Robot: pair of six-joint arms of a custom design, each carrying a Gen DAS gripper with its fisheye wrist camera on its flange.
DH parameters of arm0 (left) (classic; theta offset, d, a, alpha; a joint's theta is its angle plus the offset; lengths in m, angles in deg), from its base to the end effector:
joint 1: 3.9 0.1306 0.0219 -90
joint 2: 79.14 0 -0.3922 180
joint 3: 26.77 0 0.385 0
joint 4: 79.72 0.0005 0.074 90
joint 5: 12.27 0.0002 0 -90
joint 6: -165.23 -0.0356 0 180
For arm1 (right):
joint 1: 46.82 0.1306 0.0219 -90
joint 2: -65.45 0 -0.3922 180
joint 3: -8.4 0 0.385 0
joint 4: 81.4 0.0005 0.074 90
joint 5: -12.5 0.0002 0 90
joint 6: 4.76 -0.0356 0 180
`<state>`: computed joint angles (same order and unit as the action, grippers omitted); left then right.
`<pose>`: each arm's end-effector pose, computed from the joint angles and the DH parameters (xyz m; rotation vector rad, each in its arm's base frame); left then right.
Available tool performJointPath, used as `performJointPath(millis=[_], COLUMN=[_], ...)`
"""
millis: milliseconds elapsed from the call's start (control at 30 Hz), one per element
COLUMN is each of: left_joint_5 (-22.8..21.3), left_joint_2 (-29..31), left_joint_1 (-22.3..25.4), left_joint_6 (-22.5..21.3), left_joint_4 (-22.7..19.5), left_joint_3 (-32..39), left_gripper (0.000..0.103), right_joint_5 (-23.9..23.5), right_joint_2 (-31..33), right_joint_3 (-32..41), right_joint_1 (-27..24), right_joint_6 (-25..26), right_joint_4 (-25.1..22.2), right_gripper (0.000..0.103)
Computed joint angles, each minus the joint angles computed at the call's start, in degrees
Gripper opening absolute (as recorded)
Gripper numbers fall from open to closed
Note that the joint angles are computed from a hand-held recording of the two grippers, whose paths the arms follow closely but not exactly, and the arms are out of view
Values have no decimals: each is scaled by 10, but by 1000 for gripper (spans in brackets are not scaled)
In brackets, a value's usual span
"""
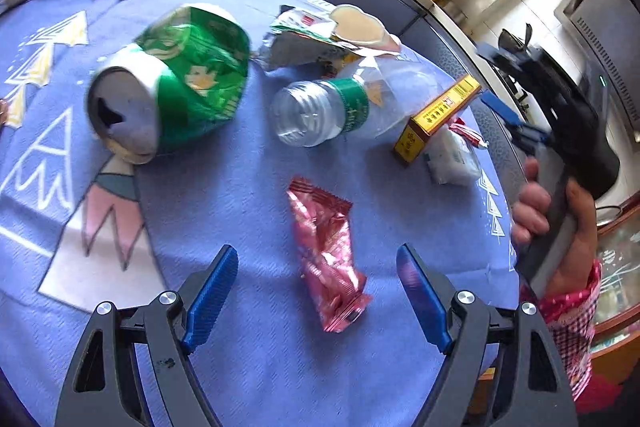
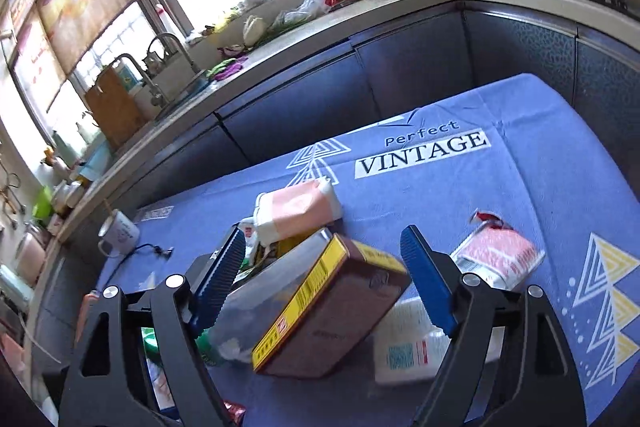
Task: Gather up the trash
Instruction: 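Return to the table and grasp the pink wrapper with the left tool, then grasp the yellow-red box with the right tool while the left tool holds the pink wrapper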
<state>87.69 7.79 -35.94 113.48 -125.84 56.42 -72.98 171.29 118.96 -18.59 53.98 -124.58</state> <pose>0.3824 -0.2471 0.4136 -0.0575 2.5715 -0.7239 0.5287 0.2801 0.4713 0.1038 2.2800 0.4684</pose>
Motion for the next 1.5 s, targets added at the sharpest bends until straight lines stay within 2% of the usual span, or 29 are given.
performJointPath(millis=[67,167,233,267,300,433,600,667,767,900,967,1067,1233,1333,1433,1500], left_joint_5=[-9,-34,-39,-46,-53,-64,-79,-84,-110,-112,-110,-89,-70,-75,-99,-103], left_joint_2=[14,24,26,29,30,34,39,44,57,62,60,45,28,40,48,40], left_joint_1=[-13,-25,-28,-30,-33,-43,-55,-63,-73,-77,-77,-75,-71,-78,-83,-77], left_joint_6=[-9,-28,-39,-43,-46,-53,-74,-79,-91,-89,-93,-88,-90,-94,-102,-100], left_joint_4=[-3,-11,-11,-11,-11,-12,-22,-26,-35,-42,-43,-26,2,-9,-29,-27], left_joint_3=[12,21,21,23,23,27,32,38,53,59,58,52,53,69,80,72], left_gripper=[80,77,68,68,64,58,49,44,38,26,23,21,21,21,21,21], right_joint_5=[23,24,1,-4,-11,-48,-51,-50,-76,-124,-142,-154,-172,-249,-357,-361], right_joint_2=[30,17,-17,-36,-56,-151,-238,-255,-275,-280,-276,-265,-251,-244,-246,-259], right_joint_3=[34,-2,-52,-79,-106,-227,-332,-356,-383,-400,-404,-399,-380,-371,-367,-368], right_joint_1=[7,12,14,15,15,10,19,23,21,-7,-24,-37,-27,-19,4,19], right_joint_6=[10,9,13,14,13,-5,-13,-8,-7,-34,-49,-52,0,17,65,111], right_joint_4=[-37,-28,-1,13,26,89,88,73,85,126,138,140,126,115,95,75], right_gripper=[80,77,67,56,51,50,50,51,55,59,63,64,69,66,64,63])
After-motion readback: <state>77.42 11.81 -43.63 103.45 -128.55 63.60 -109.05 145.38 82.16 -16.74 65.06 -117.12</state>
